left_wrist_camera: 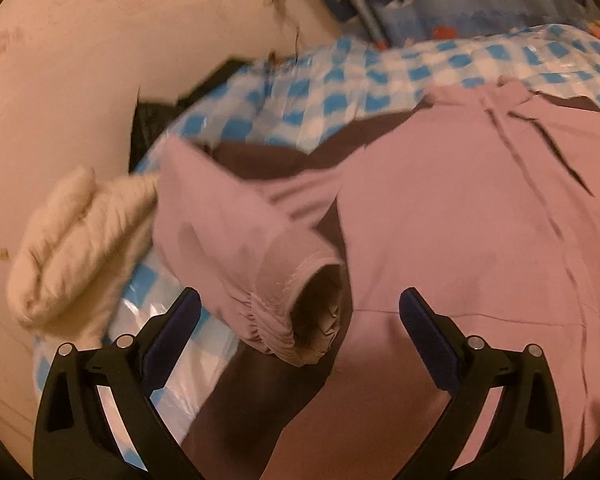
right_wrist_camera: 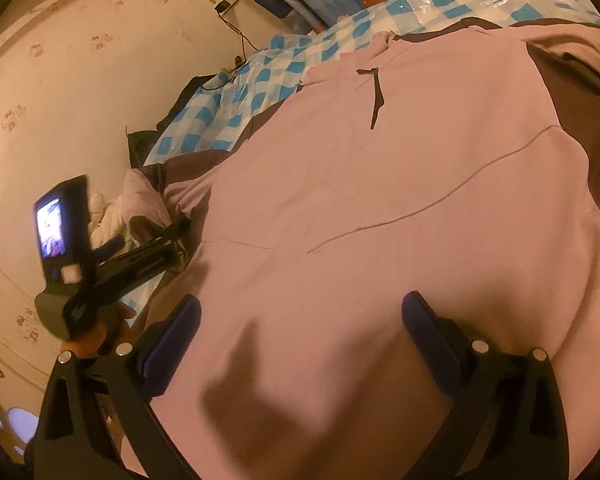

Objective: Fold large clothes

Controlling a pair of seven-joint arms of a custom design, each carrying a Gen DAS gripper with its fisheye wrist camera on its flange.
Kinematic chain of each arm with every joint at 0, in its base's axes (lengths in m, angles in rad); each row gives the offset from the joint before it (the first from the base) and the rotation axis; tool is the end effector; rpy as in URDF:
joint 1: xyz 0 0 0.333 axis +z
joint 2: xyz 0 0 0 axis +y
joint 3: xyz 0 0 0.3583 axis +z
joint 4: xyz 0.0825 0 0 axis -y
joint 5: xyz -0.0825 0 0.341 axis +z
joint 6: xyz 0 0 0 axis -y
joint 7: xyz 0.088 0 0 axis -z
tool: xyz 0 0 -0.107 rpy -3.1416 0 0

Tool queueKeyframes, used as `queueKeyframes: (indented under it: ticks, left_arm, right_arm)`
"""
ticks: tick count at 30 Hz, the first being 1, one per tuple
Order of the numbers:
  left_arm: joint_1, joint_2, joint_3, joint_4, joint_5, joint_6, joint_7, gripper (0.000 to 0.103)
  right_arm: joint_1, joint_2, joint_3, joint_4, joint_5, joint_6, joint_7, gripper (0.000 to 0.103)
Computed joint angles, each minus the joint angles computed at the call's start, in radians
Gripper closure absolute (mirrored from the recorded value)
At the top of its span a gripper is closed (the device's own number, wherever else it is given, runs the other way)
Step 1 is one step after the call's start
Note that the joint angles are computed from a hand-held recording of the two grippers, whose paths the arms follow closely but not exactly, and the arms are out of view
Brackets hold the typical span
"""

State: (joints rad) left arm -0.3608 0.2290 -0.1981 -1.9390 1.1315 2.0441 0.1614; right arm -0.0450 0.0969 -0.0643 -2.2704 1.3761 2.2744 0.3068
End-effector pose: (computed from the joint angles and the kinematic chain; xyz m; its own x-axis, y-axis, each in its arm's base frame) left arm 0.5235 -0.2589 0.4490 0.3810 -0.8179 -0.4311 -0.7421 0.0076 -0.6703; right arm 0.5058 -0.0306 0.3947 0.3070 -0.7051 -0.6392 -0.8511 0.0972 -0.5160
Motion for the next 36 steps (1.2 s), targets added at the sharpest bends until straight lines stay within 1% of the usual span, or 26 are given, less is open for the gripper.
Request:
queueKeyframes:
  ticks: [1, 2, 3, 4, 5, 7, 10, 13, 14, 18, 19, 21, 22, 23, 24, 25, 26, 27, 28, 29, 30, 31, 32, 33, 35, 36]
  left_arm:
    - [0.021, -0.005, 0.006, -0.014, -0.025, 0.039, 0.004, 0.047]
    - [0.041, -0.008, 0.01, -0.019, -0.063, 0.067, 0.027, 0.059]
    - [0.07, -0.026, 0.016, -0.044, -0.091, 0.131, 0.04, 0.079]
    - [0.091, -0.042, 0.022, -0.07, -0.099, 0.187, 0.044, 0.084]
    - [0.105, -0.062, 0.026, -0.088, -0.102, 0.209, 0.069, 0.086]
    - [0.106, -0.09, 0.024, -0.101, -0.068, 0.166, 0.13, 0.09]
    - [0.106, -0.152, 0.019, -0.103, 0.022, 0.043, 0.252, 0.091]
    - [0.126, -0.207, 0.021, -0.053, 0.166, -0.084, 0.394, 0.092]
    - [0.138, -0.22, 0.022, -0.028, 0.191, -0.103, 0.433, 0.092]
    - [0.218, -0.227, 0.054, 0.114, 0.316, -0.094, 0.635, 0.093]
    - [0.234, -0.211, 0.06, 0.154, 0.332, -0.098, 0.676, 0.093]
    - [0.28, -0.166, 0.093, 0.252, 0.33, -0.075, 0.765, 0.093]
    - [0.296, -0.141, 0.107, 0.299, 0.316, -0.082, 0.802, 0.092]
    - [0.321, -0.095, 0.127, 0.373, 0.249, -0.097, 0.859, 0.091]
    - [0.336, -0.055, 0.141, 0.436, 0.178, -0.121, 0.91, 0.087]
    - [0.356, -0.019, 0.155, 0.492, 0.088, -0.143, 0.951, 0.079]
    - [0.382, 0.026, 0.17, 0.568, -0.033, -0.188, 0.971, 0.073]
    - [0.397, 0.054, 0.189, 0.619, -0.114, -0.227, 0.953, 0.057]
    - [0.443, 0.05, 0.199, 0.634, -0.241, -0.211, 0.896, 0.039]
    - [0.483, 0.024, 0.198, 0.615, -0.339, -0.172, 0.848, 0.035]
    - [0.536, -0.024, 0.193, 0.561, -0.442, -0.096, 0.787, 0.033]
    - [0.563, -0.073, 0.209, 0.493, -0.506, -0.015, 0.729, 0.032]
    - [0.587, -0.127, 0.22, 0.423, -0.54, 0.054, 0.663, 0.032]
    - [0.596, -0.164, 0.224, 0.375, -0.537, 0.094, 0.632, 0.032]
    - [0.589, -0.243, 0.214, 0.277, -0.463, 0.154, 0.58, 0.031]
    - [0.582, -0.275, 0.203, 0.233, -0.426, 0.184, 0.56, 0.028]
  right_arm:
    - [0.002, 0.001, 0.001, -0.001, 0.005, 0.005, -0.006, 0.006]
    - [0.003, 0.003, 0.003, -0.001, 0.011, 0.009, -0.011, 0.006]
    - [0.004, 0.004, 0.003, -0.002, 0.015, 0.012, -0.016, 0.006]
    - [0.004, 0.004, 0.003, -0.002, 0.017, 0.013, -0.017, 0.006]
    - [0.004, 0.005, 0.003, -0.002, 0.018, 0.012, -0.018, 0.006]
    - [0.002, 0.005, 0.002, -0.001, 0.019, 0.01, -0.017, 0.006]
    - [0.0, 0.005, 0.0, -0.003, 0.021, 0.006, -0.02, 0.006]
    - [-0.002, 0.004, -0.001, -0.002, 0.027, 0.0, -0.022, 0.006]
    - [-0.002, 0.004, -0.001, -0.003, 0.027, 0.001, -0.023, 0.006]
    - [0.004, 0.002, 0.004, -0.003, 0.028, 0.016, -0.025, 0.006]
    - [0.005, 0.002, 0.004, -0.003, 0.028, 0.019, -0.026, 0.006]
    - [0.008, 0.001, 0.005, -0.003, 0.027, 0.025, -0.023, 0.006]
    - [0.009, 0.001, 0.005, -0.003, 0.027, 0.026, -0.024, 0.006]
    - [0.01, 0.001, 0.005, -0.003, 0.027, 0.027, -0.024, 0.006]
    - [0.011, 0.001, 0.006, -0.003, 0.027, 0.031, -0.023, 0.006]
    - [0.013, 0.0, 0.007, -0.004, 0.028, 0.034, -0.024, 0.006]
    - [0.013, 0.0, 0.007, -0.004, 0.028, 0.035, -0.026, 0.006]
    - [0.013, -0.001, 0.006, -0.005, 0.029, 0.034, -0.029, 0.006]
    - [0.012, 0.0, 0.006, -0.006, 0.031, 0.033, -0.032, 0.006]
    - [0.011, 0.0, 0.005, -0.006, 0.032, 0.031, -0.034, 0.006]
    - [0.01, 0.0, 0.004, -0.007, 0.032, 0.03, -0.036, 0.006]
    - [0.012, 0.0, 0.005, -0.007, 0.033, 0.033, -0.035, 0.006]
    - [0.012, 0.0, 0.005, -0.007, 0.032, 0.035, -0.035, 0.006]
    - [0.013, -0.001, 0.005, -0.007, 0.029, 0.037, -0.035, 0.006]
    - [0.018, -0.002, 0.009, -0.006, 0.026, 0.049, -0.027, 0.006]
    - [0.021, -0.002, 0.01, -0.005, 0.019, 0.056, -0.022, 0.006]
